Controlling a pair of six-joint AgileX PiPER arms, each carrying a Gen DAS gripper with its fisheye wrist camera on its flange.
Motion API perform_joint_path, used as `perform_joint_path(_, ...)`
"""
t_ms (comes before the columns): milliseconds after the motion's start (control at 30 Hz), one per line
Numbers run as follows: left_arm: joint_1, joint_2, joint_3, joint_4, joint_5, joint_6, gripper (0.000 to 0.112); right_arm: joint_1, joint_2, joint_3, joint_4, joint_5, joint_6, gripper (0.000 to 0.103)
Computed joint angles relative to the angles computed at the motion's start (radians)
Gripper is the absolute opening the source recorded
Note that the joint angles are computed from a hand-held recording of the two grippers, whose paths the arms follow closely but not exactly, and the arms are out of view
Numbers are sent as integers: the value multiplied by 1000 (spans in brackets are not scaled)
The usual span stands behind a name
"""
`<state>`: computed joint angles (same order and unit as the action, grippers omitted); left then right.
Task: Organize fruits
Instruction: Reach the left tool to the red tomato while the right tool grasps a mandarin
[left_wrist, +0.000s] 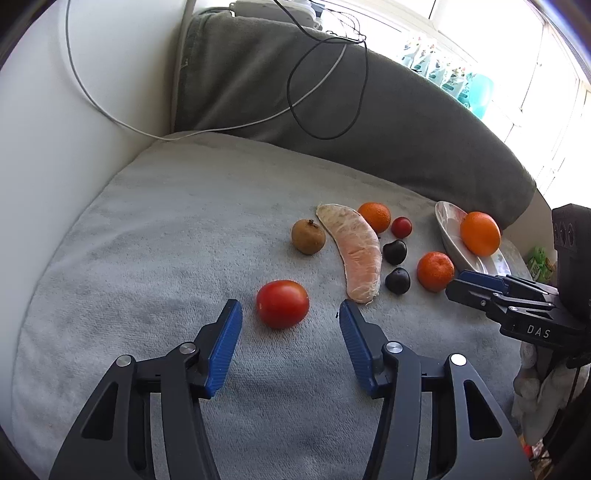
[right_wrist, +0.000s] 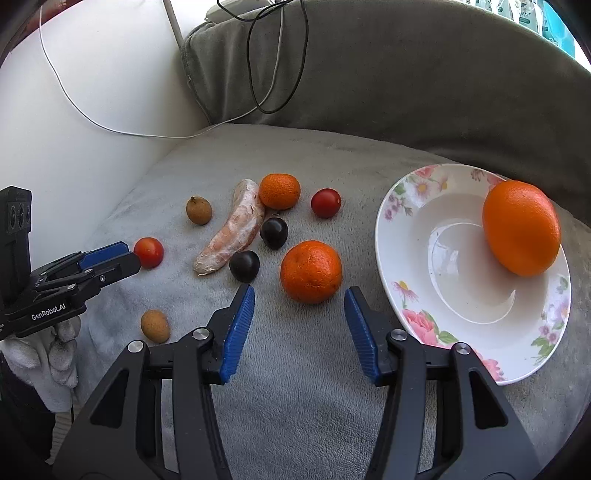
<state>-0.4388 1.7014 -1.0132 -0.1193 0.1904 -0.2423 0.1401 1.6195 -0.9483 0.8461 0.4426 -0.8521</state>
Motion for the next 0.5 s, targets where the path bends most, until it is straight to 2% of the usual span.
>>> perform_joint_path(300,30,61,-47,-148,17,149,53,32,52,-54,-131,-28,147,53)
perform_joint_path(500,28,81,-60,-151,22,167,52,60,91,-101,-212,-41,238,53)
